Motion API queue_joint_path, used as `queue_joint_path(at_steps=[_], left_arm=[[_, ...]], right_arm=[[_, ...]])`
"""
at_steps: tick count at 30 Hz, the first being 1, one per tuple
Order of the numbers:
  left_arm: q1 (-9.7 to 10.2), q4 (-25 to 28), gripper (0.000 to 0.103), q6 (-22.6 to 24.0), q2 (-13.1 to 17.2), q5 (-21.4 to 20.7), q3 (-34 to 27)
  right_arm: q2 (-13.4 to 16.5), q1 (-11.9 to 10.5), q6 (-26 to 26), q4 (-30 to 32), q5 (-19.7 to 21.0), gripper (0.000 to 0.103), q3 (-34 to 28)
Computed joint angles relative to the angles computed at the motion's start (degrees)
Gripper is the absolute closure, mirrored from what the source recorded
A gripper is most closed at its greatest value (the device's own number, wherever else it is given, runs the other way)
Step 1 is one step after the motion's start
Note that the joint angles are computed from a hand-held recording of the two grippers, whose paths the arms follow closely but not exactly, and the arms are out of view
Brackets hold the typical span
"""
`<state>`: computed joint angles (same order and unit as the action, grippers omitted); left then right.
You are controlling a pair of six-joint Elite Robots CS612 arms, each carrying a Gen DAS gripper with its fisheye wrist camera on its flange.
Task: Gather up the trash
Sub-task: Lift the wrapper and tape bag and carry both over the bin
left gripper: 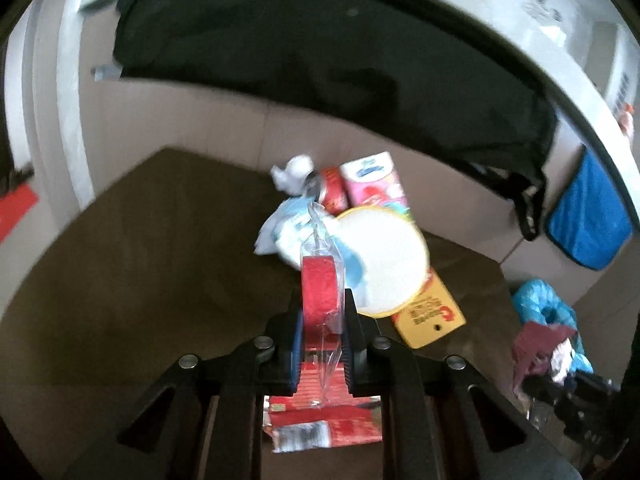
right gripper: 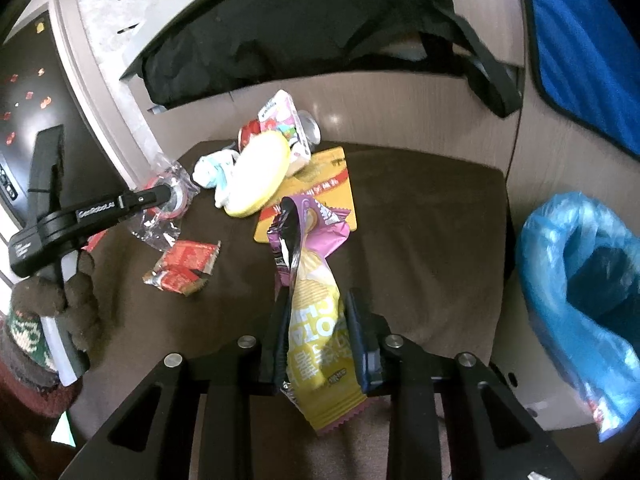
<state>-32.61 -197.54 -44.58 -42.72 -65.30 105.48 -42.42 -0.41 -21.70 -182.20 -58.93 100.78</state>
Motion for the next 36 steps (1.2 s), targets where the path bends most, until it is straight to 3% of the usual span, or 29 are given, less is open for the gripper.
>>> queue_joint_path(at_steps=[10,15,23,29,36], left_arm=[[-4.19,-4.94,0.087,11.98,-2.62,3.14,-1.79],[-5.91,-5.92,0.087,19.20,-2.23,0.69,-6.17],[-7.78,-5.34,0.087,26.56,1.43,-3.95,-15.88],[-9.37,-2.20,0.087,28.44,5.27,-3.73,-22.57],[-9.72,2.62,0.087,25.25,8.33,-7.10,-27.36]], right_arm=[[-2.59,-2.37,3.39,-5.53,3.78,0.078,0.22],[-4.75,-4.83,6.70,-10.88,5.22,0.078,0.63],[-6.77,-8.67,9.12,-20.04,1.96,0.078,2.05],[-5.93,-10.69,10.29,-19.90,-1.22,0.078,1.35],[-4.28,-12.82,11.50,-18.72,-1.37,0.078,0.77]])
